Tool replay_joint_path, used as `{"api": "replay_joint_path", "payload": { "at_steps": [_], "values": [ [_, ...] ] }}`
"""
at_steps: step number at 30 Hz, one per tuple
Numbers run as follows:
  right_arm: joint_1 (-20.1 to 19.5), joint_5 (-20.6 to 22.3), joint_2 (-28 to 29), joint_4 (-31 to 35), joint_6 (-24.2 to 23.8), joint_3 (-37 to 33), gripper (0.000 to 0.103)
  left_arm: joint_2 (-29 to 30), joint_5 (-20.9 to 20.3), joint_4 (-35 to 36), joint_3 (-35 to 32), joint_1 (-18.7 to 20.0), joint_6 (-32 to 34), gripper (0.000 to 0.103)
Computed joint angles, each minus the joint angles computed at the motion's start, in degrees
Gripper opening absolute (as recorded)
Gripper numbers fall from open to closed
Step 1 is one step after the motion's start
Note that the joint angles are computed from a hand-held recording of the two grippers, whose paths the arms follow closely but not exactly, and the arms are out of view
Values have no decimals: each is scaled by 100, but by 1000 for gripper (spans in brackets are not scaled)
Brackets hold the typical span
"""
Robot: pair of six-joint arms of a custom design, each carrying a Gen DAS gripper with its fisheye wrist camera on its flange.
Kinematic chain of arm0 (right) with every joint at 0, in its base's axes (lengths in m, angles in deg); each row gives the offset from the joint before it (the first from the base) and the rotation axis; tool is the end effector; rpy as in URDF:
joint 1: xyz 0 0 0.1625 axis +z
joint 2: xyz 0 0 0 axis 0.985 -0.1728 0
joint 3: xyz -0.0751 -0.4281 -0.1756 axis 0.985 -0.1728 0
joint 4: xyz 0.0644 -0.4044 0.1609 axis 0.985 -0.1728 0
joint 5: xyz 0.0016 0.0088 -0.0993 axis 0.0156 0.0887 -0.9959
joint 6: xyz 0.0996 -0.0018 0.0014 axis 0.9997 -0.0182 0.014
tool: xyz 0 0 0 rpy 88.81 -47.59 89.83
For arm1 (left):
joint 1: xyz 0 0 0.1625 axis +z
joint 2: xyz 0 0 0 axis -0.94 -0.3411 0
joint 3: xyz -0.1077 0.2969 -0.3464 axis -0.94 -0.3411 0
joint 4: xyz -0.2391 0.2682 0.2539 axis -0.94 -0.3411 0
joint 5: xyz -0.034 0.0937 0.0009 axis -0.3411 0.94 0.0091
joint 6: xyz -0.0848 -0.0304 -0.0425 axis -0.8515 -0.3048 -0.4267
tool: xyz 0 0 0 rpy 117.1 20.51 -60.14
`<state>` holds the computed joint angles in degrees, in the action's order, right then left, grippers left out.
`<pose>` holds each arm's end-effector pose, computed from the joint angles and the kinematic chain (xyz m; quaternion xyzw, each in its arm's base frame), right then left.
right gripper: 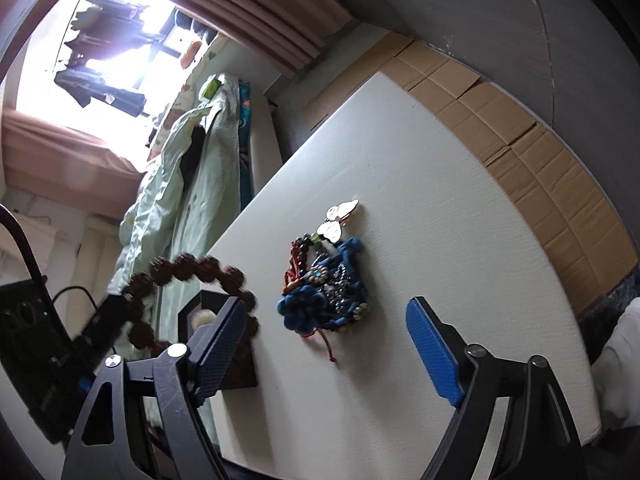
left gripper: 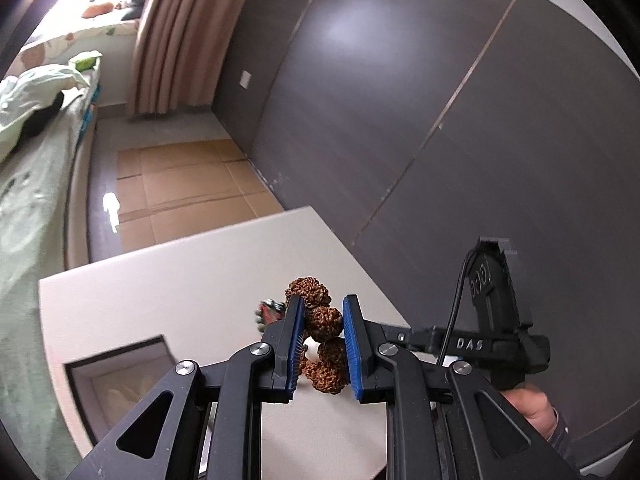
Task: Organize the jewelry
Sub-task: 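Lift the brown bead bracelet with the left tool toward the box, then drop the brown bracelet into the box with the left tool while the right tool carries the blue bracelet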
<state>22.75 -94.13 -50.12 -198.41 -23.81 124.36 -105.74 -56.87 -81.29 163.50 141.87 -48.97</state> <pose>0.2870 -0.7631 0.0180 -0.0778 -0.9591 0.2693 0.0386 -0.1013 -0.7790 0.3642 0.2961 0.9299 -0.2075 0.0683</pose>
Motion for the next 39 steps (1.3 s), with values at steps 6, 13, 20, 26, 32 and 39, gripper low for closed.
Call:
{"api": "replay_joint_path", "payload": {
  "at_steps": [6,13,20,26,32,39],
  "values": [
    [43,-175,167,305,-52,-293,73,-41,143,-163,-74,57,-61,20],
    [180,-478,555,1023,-242,-987,65,-107,349,-328,-40,111,-113,20],
    [207,-672,667,999,-198,-1138,11,-327,459,-440,117,163,-176,20],
    [302,-518,507,276,-554,-750,11,-515,511,-570,221,338,-401,20],
    [399,-323,414,-362,-863,-484,11,-532,536,-416,154,494,-593,21],
    [503,43,498,-689,-1034,-523,11,-495,133,22,-29,648,-945,28]
  ]
}}
